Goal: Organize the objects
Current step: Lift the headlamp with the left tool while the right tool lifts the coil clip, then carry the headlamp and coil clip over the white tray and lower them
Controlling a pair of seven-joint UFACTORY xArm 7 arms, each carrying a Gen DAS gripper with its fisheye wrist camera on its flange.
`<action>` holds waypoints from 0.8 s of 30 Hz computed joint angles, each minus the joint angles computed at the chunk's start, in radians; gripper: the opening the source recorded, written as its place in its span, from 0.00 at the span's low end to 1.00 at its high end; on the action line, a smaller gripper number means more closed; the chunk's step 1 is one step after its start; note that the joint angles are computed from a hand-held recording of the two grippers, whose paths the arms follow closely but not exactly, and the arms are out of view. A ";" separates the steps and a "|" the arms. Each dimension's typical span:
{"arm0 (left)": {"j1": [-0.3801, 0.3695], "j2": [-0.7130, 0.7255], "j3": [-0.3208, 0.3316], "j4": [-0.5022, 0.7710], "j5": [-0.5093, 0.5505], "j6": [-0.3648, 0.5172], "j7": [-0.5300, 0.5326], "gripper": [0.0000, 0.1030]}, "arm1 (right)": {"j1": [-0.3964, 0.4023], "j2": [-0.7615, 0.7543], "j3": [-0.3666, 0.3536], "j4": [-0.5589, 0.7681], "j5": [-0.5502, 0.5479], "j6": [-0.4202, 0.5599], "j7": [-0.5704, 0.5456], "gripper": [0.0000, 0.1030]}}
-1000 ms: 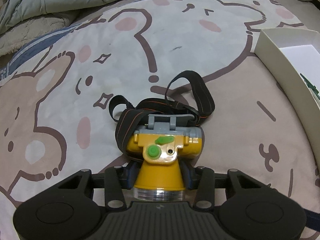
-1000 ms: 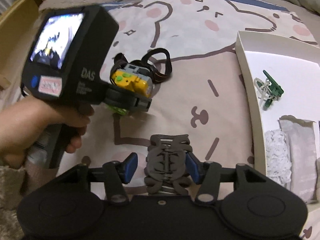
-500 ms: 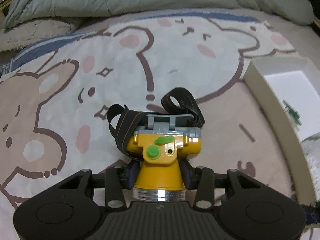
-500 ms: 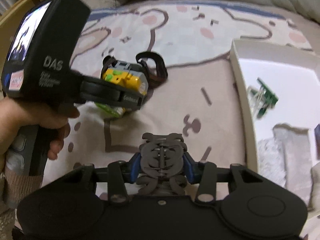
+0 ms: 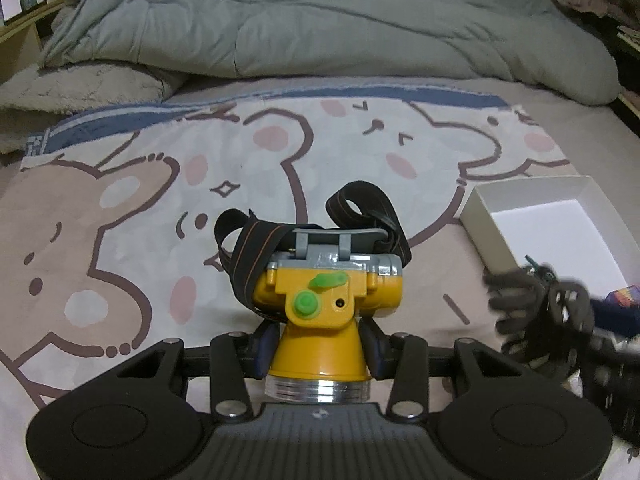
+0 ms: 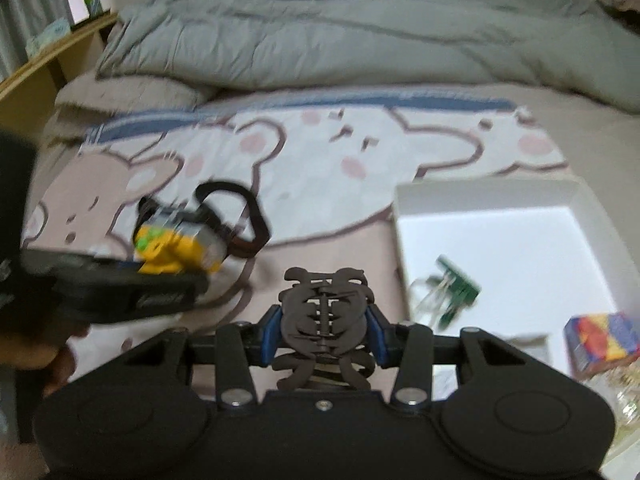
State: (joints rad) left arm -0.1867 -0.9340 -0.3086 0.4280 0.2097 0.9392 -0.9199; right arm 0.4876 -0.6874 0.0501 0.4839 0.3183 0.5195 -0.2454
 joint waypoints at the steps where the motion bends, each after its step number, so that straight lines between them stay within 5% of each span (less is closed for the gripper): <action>1: -0.002 -0.008 -0.002 -0.001 0.001 0.003 -0.002 0.43 | -0.004 -0.002 -0.001 -0.001 -0.003 -0.013 -0.003 0.44; 13: -0.020 -0.080 -0.033 0.006 -0.005 0.020 -0.039 0.43 | 0.031 -0.005 -0.049 -0.019 0.005 -0.179 -0.070 0.44; 24: -0.010 -0.052 -0.052 0.033 -0.006 -0.025 -0.079 0.43 | 0.061 -0.009 -0.116 -0.009 0.020 -0.223 -0.126 0.44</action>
